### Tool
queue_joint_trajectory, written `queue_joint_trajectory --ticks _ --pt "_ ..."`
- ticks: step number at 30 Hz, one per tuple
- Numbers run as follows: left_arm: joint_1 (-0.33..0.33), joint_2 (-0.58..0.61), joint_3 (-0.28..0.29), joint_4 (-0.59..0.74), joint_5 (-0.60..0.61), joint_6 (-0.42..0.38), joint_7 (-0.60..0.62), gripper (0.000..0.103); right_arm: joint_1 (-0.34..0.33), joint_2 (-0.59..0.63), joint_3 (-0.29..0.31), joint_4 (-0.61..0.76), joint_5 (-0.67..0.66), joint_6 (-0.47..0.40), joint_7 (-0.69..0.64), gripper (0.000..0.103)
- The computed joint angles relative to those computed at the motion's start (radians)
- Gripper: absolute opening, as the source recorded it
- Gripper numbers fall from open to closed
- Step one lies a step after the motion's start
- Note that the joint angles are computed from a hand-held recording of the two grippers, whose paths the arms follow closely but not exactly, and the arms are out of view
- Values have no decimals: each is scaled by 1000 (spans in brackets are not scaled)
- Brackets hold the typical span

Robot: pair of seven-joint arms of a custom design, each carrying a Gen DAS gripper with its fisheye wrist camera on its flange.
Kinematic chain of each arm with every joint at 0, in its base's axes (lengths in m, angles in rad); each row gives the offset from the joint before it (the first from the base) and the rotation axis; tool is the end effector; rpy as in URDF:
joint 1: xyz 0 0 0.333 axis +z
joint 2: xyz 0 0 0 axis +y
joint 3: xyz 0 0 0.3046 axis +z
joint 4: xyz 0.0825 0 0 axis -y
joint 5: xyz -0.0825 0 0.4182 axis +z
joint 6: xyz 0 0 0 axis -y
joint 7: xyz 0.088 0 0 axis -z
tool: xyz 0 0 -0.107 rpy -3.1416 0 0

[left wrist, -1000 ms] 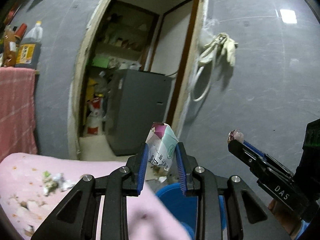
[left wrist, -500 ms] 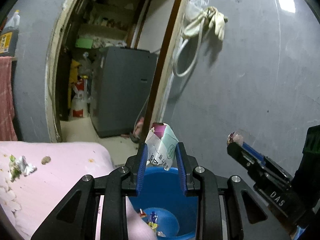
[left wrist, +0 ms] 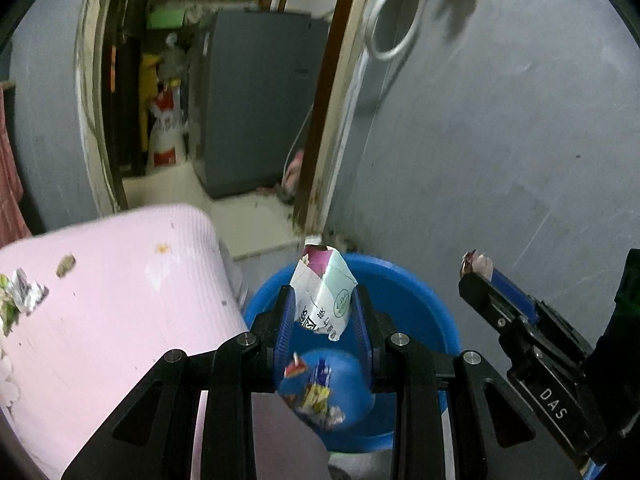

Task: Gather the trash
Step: 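Carry the carton and onion slice over the blue bucket and open both grippers, then move both tools back over the remaining trash on the table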

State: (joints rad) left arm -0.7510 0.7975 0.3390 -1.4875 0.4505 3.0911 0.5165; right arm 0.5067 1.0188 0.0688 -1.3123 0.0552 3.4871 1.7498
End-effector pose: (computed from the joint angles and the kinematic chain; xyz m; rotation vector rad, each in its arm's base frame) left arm 0.6701 -0.4002 0.2741 -1.7806 1.7865 -1.0241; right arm 0.6818 0.4106 0.2320 -1.5998 1.2280 -0.4733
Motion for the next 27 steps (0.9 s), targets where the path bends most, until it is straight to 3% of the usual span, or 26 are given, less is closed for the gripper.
queue_joint_trajectory --ticks 4,14,21,27 --pt "99 17 -126 32 -32 -41 77 27 -60 51 75 74 -53 -86 20 34" --pt "182 29 -224 57 -82 -79 167 33 -74 86 95 139 -73 -135 36 37" --pt "154 3 -189 20 -88 -51 141 33 -57 61 70 111 -63 -112 43 40" --pt "30 -48 -26 -73 -70 30 34 40 -16 9 20 54 -38 -59 42 47"
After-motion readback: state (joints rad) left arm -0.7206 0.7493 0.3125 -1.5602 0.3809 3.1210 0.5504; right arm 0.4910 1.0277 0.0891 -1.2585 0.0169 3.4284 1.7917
